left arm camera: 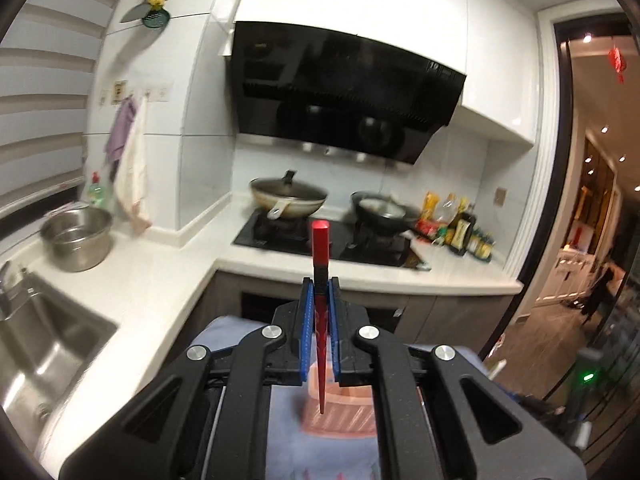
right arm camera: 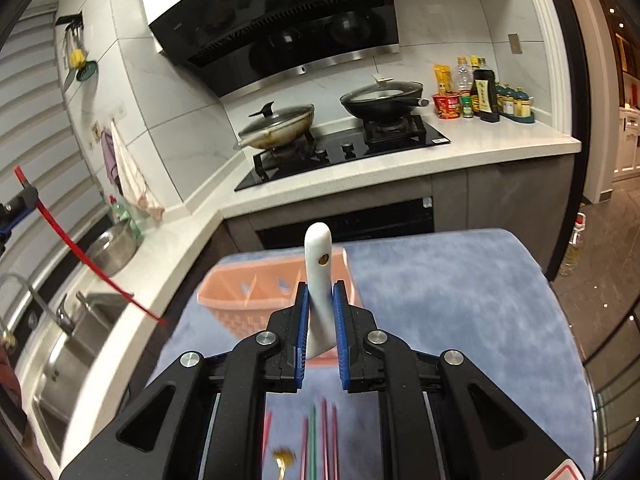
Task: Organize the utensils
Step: 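Lift and carry the red chopstick and white spoon over the pink basket with both tools, then open the left tool to drop the chopstick while the right tool releases the spoon into the basket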
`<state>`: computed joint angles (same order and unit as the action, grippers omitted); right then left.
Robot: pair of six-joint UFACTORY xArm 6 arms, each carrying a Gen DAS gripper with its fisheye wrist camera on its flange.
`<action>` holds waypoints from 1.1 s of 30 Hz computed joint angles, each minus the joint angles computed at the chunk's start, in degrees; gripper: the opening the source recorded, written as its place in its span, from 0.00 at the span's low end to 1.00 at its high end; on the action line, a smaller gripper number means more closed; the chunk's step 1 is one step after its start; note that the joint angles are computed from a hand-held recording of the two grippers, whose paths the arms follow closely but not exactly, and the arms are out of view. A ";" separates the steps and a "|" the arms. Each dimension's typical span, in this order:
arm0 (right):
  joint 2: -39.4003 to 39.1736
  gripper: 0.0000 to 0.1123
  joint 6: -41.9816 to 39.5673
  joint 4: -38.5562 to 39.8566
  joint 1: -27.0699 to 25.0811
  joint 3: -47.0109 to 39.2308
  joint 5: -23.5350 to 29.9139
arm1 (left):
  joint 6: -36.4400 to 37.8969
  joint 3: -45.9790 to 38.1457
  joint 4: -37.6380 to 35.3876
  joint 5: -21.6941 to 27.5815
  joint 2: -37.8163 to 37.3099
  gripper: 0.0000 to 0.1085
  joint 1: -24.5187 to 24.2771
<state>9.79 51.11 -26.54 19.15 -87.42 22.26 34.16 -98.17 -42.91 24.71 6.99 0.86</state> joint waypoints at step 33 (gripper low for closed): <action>-18.97 0.48 13.72 -9.84 4.33 27.31 3.04 | -3.12 31.26 5.10 1.62 -12.41 0.65 6.92</action>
<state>-9.19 64.83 -36.39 23.47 -60.11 25.30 31.04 -66.91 -37.81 26.33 -5.43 7.78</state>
